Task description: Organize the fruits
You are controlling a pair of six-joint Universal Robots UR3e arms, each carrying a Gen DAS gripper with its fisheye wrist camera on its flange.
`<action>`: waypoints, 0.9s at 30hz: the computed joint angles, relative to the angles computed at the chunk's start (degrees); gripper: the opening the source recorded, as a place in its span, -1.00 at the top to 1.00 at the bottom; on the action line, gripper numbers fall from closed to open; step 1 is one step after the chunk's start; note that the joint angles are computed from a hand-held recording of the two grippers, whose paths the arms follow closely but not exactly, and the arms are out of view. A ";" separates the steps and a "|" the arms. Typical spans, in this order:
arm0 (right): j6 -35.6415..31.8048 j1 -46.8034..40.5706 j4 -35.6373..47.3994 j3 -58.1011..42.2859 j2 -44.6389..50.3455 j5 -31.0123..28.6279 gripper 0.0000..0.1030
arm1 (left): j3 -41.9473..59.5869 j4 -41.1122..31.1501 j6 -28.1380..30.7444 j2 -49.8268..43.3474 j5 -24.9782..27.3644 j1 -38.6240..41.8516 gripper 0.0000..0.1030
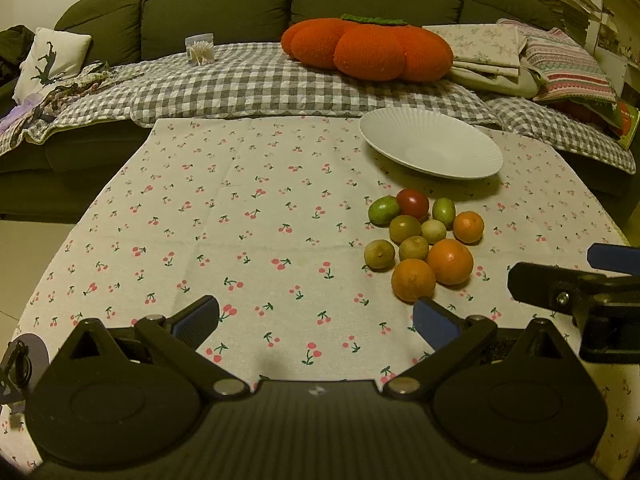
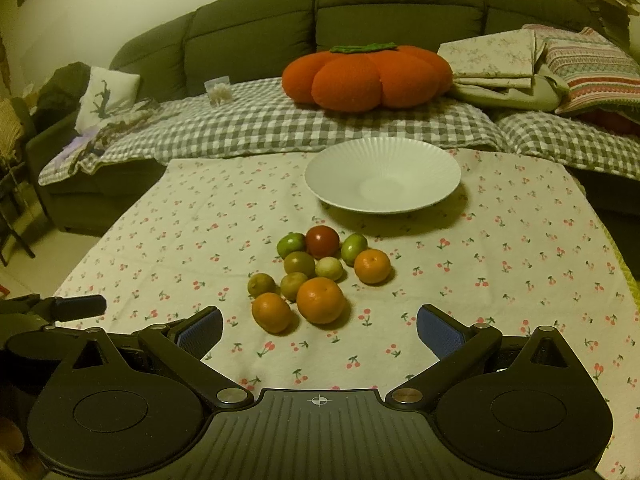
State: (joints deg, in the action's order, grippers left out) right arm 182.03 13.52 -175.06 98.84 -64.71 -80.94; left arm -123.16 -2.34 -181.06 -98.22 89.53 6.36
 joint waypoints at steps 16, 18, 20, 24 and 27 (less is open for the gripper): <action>2.87 -3.80 7.83 -6.21 3.01 3.72 -1.00 | 3.71 -4.28 -0.71 -3.48 -1.86 2.55 -0.98; 4.16 -4.92 9.59 -8.04 4.05 4.44 -1.00 | 4.59 -5.29 -0.94 -4.38 -2.22 3.51 -0.98; 5.39 -5.78 11.12 -9.44 4.91 5.07 -1.00 | 4.58 -5.17 -1.37 -4.78 -3.52 4.53 -0.95; 6.79 -6.73 13.20 -11.74 6.91 6.68 -1.00 | 4.65 -4.47 -0.80 -6.40 -8.65 5.52 -0.90; 7.60 -7.45 14.79 -14.00 8.55 9.44 -0.98 | 5.46 -3.31 0.72 -8.48 -11.60 4.81 -0.75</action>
State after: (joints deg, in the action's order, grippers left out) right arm 189.63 6.08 -160.27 84.84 -56.16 -71.51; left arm -117.70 -5.65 -180.34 -106.70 77.92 11.16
